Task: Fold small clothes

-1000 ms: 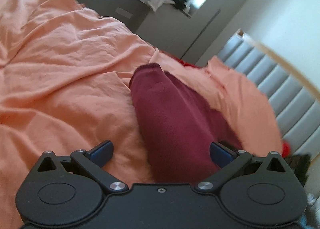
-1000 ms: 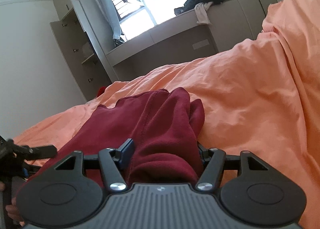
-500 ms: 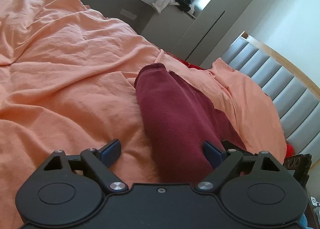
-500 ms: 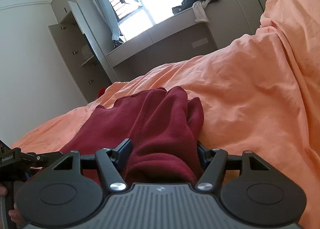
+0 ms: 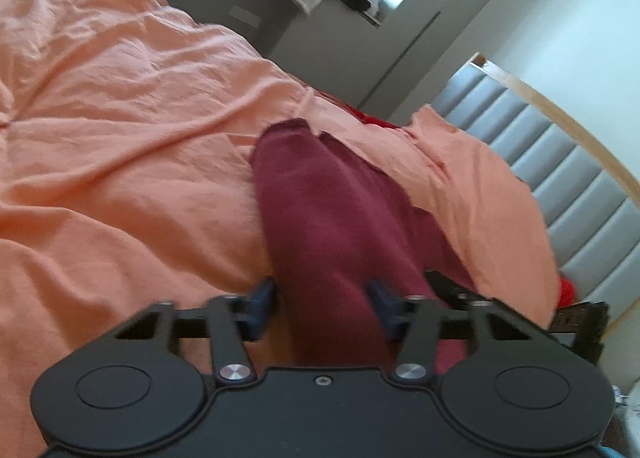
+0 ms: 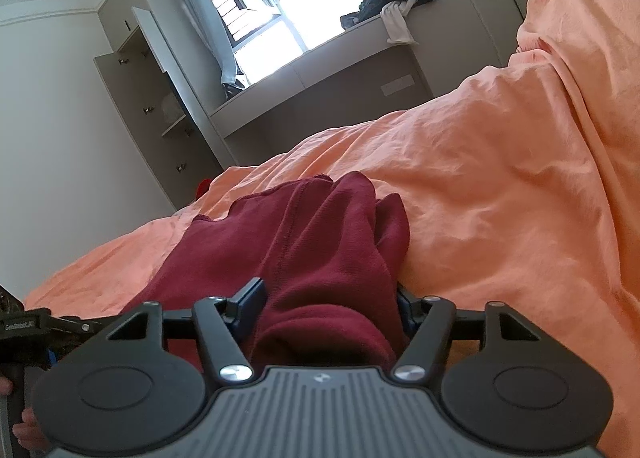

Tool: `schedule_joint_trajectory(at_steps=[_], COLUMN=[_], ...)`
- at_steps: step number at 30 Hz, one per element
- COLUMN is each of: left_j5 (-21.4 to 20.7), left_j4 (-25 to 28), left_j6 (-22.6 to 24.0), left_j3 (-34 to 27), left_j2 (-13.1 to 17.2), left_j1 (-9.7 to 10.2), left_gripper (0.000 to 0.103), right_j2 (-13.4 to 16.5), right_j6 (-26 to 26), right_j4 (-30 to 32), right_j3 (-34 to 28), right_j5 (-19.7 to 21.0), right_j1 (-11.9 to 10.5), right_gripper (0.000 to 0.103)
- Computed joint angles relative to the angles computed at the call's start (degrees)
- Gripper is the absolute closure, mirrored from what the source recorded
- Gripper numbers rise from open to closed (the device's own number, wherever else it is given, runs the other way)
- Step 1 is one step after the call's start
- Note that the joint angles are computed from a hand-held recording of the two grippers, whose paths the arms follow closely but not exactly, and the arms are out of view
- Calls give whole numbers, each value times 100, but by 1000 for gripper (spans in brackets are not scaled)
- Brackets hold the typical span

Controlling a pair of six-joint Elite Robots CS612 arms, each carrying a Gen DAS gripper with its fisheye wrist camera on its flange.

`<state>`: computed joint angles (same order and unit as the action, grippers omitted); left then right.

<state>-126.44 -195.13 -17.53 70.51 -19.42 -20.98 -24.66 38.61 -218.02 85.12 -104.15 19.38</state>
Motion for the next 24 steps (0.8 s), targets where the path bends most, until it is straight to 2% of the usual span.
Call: schedule_joint_trajectory(at_steps=[3,6,9,14,16,19,22,24], left_j5=[60,322,716,1493,1808,1889,1950,2143], left_j4=[20,65,15,-603,-768,-758,-629,-489], left_j6=[108,459,1142,2224,2427,2373,2273,2279], left_j3=[14,142,341,561,487,202,-161,-381], left_j2=[-35,-168,-361,-561,-550,-431,-234,-99], left_j1=[-46,-123,-227,-392,-428,-384,-361,-393], left_gripper=[72,82,85,85,85,85,84,83], right_j2=[-26,-47,-50,0,56,164,267,351], right_j6=[14,-67,-541,-1404,-1651,-1843,-1716,-1697], right_j4=[45,58,59,-126,-153,-120,14,194], right_j3=[6,-9,-96,-366,-574,-948,-1259,-1475], right_j5=[-35,-57,-355,-643,-769,-859,-914,-959], right_j1=[20,48,133,225,250,235,196,160], right_gripper=[44,66,79,82,82,82,82,82])
